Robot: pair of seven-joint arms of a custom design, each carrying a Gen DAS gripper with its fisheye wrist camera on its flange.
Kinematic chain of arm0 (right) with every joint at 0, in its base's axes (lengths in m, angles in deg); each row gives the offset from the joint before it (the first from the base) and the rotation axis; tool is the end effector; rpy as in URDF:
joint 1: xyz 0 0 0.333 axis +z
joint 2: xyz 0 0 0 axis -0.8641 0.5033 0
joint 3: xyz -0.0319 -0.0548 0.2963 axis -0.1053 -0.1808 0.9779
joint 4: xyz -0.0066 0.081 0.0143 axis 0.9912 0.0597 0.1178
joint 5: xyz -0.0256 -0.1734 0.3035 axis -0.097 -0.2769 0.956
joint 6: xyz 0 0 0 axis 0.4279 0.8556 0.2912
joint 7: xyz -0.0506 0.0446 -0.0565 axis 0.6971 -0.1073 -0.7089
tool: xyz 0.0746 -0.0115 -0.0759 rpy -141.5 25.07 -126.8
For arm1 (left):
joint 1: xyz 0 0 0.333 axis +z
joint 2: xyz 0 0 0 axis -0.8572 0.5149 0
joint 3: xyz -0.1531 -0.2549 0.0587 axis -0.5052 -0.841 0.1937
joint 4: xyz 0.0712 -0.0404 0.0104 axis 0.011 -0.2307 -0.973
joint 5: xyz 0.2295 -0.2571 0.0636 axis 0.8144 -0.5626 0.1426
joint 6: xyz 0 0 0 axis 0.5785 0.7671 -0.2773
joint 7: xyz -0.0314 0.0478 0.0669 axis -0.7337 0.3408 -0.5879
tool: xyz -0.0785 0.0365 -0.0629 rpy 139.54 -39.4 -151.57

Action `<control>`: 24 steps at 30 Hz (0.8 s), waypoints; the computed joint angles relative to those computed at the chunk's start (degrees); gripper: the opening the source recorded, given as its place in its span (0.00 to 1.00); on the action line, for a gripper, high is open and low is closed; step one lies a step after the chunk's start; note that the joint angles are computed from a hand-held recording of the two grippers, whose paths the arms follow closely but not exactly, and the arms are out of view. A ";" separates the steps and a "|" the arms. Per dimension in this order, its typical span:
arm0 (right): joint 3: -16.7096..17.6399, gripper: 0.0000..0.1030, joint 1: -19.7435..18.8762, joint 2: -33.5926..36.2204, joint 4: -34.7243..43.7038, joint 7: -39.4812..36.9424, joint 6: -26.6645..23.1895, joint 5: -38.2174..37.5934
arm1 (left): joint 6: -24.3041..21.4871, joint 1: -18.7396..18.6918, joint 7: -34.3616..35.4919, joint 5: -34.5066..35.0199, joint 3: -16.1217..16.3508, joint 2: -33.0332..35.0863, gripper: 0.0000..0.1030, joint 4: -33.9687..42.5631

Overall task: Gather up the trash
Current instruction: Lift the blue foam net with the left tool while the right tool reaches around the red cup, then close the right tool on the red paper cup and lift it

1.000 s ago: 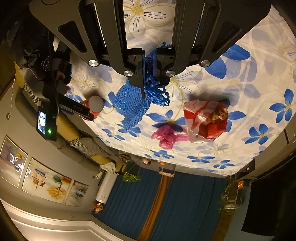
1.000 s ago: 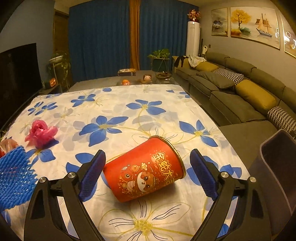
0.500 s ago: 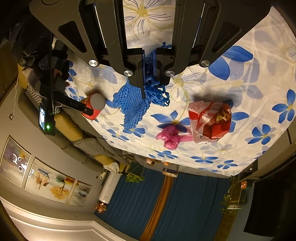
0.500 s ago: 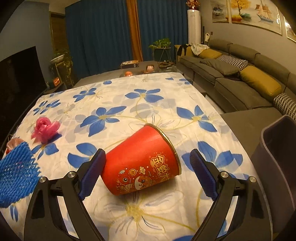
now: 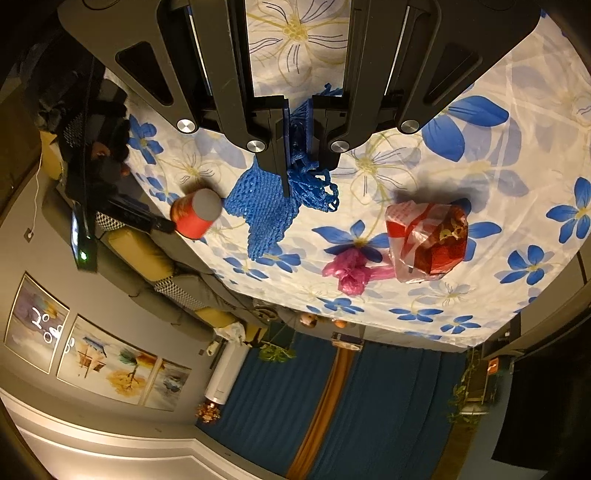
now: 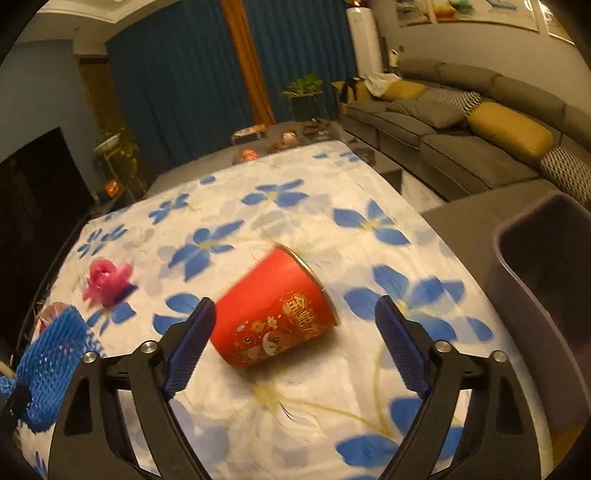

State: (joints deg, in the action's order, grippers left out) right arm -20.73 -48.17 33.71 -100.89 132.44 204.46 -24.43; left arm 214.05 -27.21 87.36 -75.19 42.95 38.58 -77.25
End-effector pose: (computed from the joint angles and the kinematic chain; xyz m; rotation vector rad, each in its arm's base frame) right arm 0.6198 0.2353 0.4824 -1.9713 1.1682 -0.2905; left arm 0.3566 -0.0834 0.4727 -2.0596 1.0056 -0.9839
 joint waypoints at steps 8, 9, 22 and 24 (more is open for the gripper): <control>2.73 0.91 -0.52 3.75 4.44 -6.88 0.72 0.09 | 0.02 -1.03 0.23 0.13 1.28 0.52 0.05 -0.51; 2.93 0.91 -0.63 4.22 5.02 -7.36 0.27 0.18 | 0.19 -0.92 0.31 0.13 1.18 0.77 0.05 -0.43; 3.50 0.92 -1.48 6.35 7.16 -14.37 -6.18 1.06 | 0.53 -0.55 1.36 -0.48 0.45 2.71 0.05 0.63; 3.36 0.92 -1.25 5.96 6.45 -15.65 -6.11 1.59 | 0.48 -0.46 1.40 -0.45 0.27 2.89 0.05 0.80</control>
